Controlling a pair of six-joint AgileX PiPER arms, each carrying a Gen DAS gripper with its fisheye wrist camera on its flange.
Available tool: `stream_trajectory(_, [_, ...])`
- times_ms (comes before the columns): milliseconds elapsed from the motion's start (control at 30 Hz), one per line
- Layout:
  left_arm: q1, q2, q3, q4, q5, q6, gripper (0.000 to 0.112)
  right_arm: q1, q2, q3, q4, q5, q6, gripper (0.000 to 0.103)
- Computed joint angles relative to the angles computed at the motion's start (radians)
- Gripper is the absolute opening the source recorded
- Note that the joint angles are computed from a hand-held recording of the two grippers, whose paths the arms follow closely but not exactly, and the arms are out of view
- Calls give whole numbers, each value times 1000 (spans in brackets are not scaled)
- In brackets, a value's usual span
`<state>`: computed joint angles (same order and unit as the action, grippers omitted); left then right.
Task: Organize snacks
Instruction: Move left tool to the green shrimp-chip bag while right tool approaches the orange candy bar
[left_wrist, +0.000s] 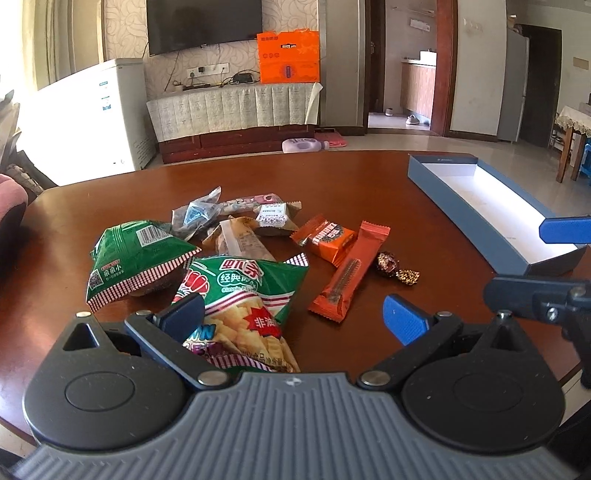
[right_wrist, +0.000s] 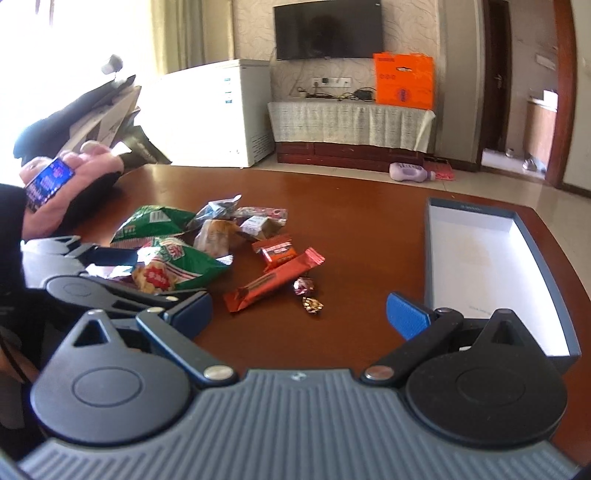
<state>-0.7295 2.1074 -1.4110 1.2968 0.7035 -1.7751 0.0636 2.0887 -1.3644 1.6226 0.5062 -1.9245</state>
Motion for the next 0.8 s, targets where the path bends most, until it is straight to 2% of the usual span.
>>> stream_trajectory(133, [10,9,2,5,5,-20,103,24,16,-26,-11,-17,-20,101])
stream_trajectory(267, [19,3,26,23,-14,-48,103,33,50,-92,-114,-1,59,94])
stream_trajectory(367, [25,9,31,24,-26,-42,103,35,86,-165,-243,22,165,76])
stream_trajectory(467, [29,26,21,0,-39,-14,103,49,128,-243,-362,21,250,75])
stream_trajectory(567, [55,42,5,-82,-86,41,103,70,179,-330,-508,25,359,71])
stream_trajectory(667, [65,40,19,-51,-100,5,103,83,235,-431,-647,58,501,62])
stream_trajectory(800, [79,44,22,-33,-104,-20,103,76,308,-574,-752,173,721,62])
